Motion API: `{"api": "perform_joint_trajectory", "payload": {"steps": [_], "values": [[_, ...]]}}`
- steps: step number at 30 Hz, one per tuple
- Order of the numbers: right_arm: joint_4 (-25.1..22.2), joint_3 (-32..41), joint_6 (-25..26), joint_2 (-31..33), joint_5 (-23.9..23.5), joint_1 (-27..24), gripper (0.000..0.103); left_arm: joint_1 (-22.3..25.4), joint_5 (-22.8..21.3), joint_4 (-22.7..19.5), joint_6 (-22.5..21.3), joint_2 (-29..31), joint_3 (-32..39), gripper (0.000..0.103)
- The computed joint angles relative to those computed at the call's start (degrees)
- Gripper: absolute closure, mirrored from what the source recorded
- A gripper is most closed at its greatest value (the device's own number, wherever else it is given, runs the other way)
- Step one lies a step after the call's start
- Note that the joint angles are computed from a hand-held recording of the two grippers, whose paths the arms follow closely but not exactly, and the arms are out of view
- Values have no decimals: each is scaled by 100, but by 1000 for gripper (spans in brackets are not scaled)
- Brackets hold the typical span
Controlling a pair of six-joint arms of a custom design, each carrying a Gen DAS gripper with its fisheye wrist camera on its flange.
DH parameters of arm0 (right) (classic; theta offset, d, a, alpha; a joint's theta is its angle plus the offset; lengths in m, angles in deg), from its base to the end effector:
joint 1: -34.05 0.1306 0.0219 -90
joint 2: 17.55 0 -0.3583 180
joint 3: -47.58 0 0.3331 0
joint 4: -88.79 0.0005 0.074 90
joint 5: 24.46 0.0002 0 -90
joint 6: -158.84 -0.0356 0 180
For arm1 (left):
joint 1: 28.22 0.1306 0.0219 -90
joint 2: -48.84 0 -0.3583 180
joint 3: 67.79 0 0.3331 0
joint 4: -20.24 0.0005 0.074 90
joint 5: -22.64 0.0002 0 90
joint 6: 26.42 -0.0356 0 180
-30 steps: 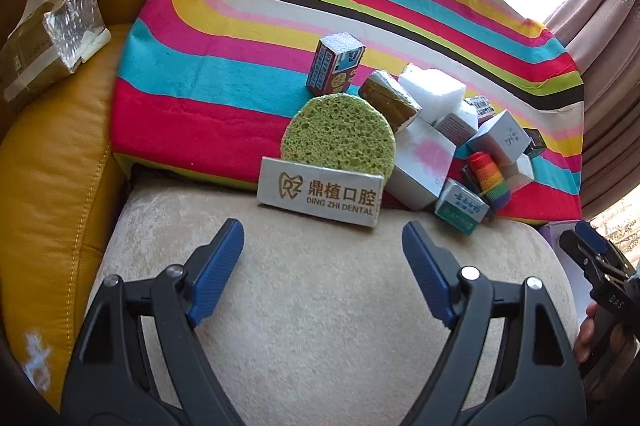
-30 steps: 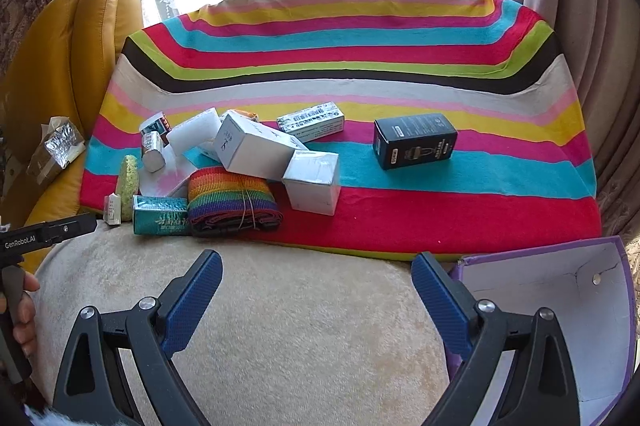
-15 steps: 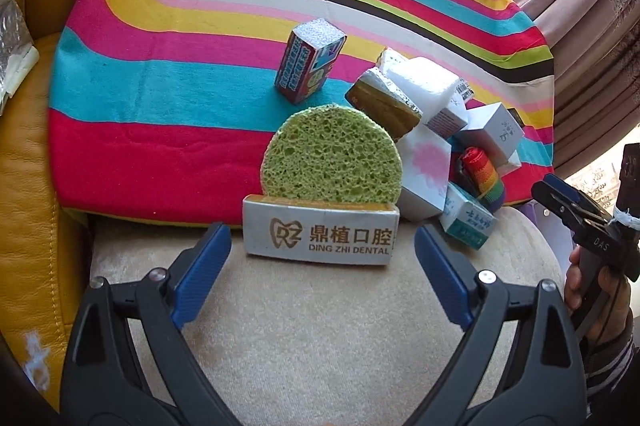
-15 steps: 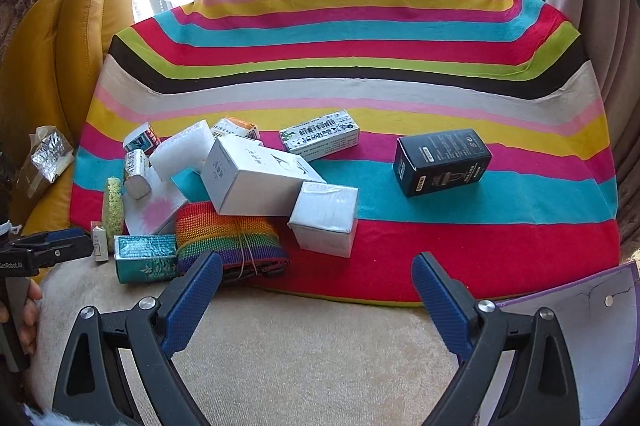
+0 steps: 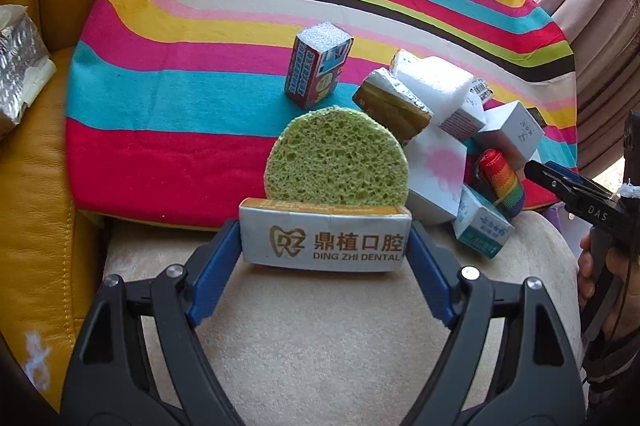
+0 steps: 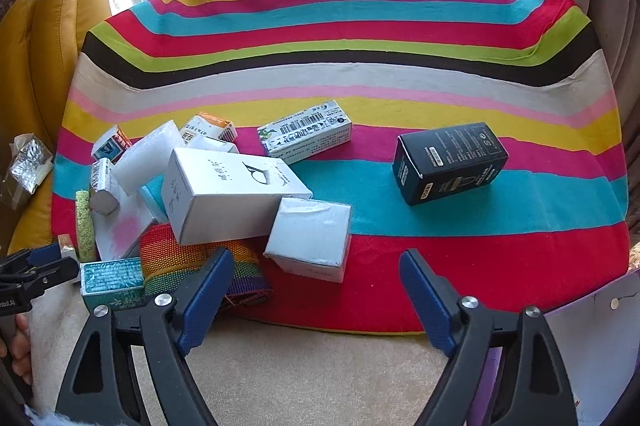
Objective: Organize objects
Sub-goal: 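Grasp the gold-topped DING ZHI DENTAL box with the left tool while the right tool grasps a plain white box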
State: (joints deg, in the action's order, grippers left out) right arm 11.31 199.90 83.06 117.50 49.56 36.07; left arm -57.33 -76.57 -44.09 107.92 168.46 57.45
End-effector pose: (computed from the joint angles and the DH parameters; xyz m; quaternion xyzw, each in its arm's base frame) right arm 0.6464 0.0321 0.3886 -0.1705 0.9424 0.1065 0.2674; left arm 0.5154 -0.2810 0.3813 -0.1487 0.9485 -0.0988 0.2617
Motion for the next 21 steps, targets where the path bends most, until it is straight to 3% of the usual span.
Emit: {"api": "perform_joint_trajectory", "payload": {"steps": [8,10,14,21], "values": [[-93,294,9,196,238,63,31,-618,-1672,-1212,691,505,986,19],[-175,442,7,286,262,69,35,-670,-1850,-1448,807,587,1120,19],[-433,831,10,526,239,95,60,-740,-2116,-1832,998,767,1423,19],[107,4,-55,71,152,29,60,-823,-2280,-2076,1186,866,1612,19]]}}
